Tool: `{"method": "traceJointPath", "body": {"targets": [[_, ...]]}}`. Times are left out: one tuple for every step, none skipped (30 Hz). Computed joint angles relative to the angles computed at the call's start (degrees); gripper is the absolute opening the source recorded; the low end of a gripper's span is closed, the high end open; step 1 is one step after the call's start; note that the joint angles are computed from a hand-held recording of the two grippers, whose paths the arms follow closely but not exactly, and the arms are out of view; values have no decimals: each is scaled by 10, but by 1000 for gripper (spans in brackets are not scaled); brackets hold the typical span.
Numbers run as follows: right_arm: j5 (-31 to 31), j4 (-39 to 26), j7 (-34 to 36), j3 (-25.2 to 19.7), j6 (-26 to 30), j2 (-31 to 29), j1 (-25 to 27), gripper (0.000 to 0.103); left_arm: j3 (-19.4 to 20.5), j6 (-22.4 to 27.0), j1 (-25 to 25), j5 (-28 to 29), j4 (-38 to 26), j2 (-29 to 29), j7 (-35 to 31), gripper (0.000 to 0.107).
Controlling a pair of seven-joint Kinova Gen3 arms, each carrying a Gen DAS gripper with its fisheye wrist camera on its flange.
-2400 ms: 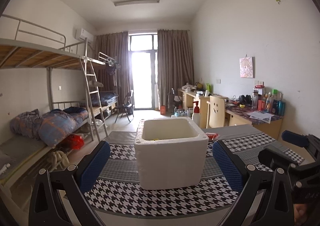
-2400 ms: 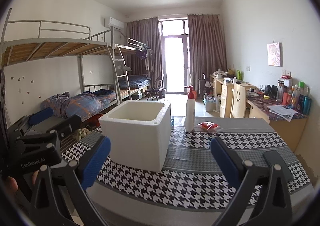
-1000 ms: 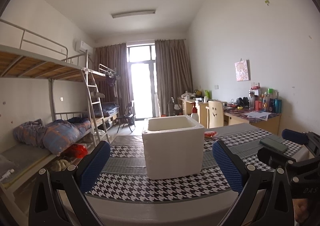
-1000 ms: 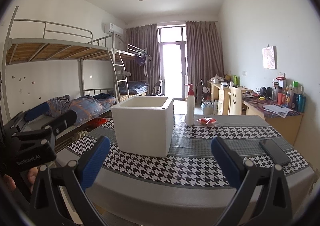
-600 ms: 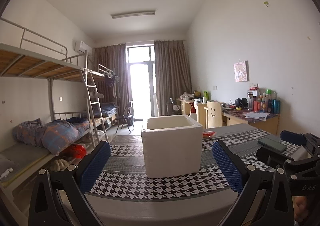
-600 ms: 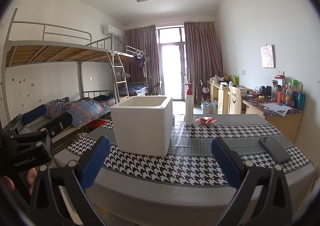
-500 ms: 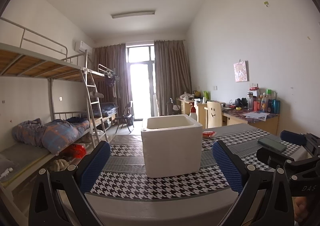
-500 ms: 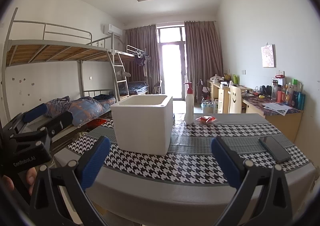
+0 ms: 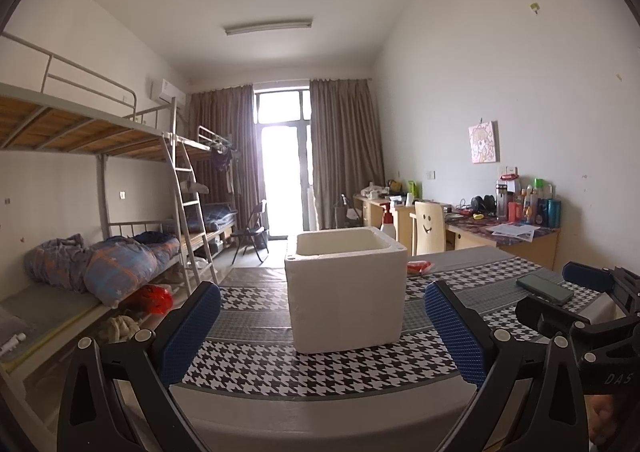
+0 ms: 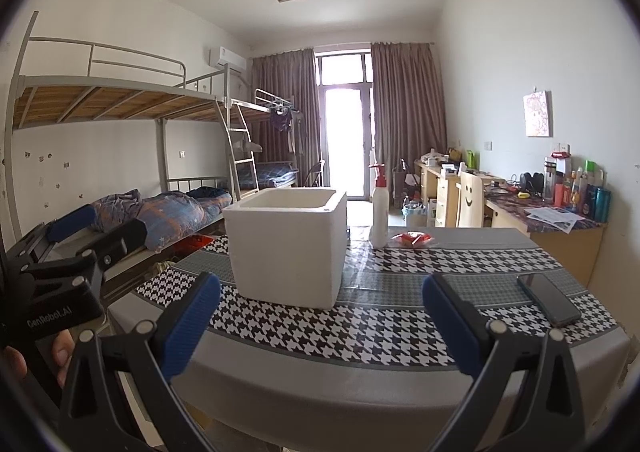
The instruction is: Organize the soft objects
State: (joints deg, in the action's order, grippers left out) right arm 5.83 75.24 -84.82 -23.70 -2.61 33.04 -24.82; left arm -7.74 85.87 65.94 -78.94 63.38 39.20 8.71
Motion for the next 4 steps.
{"method": "traceJointPath", "body": {"targets": [[-1, 0, -1, 1, 1, 0, -1, 102, 1, -2, -1, 0, 2, -1, 1, 102], [-1, -1, -1, 2, 1, 0, -1, 102, 1, -1, -1, 1, 0, 0, 0, 102], [-2, -1, -2, 2, 2, 0, -2, 102, 1, 0, 0, 1, 0, 0, 0, 102], [-2, -3, -3, 5, 5, 0, -3, 102, 1, 0, -1, 1, -1, 1, -1, 102]]}}
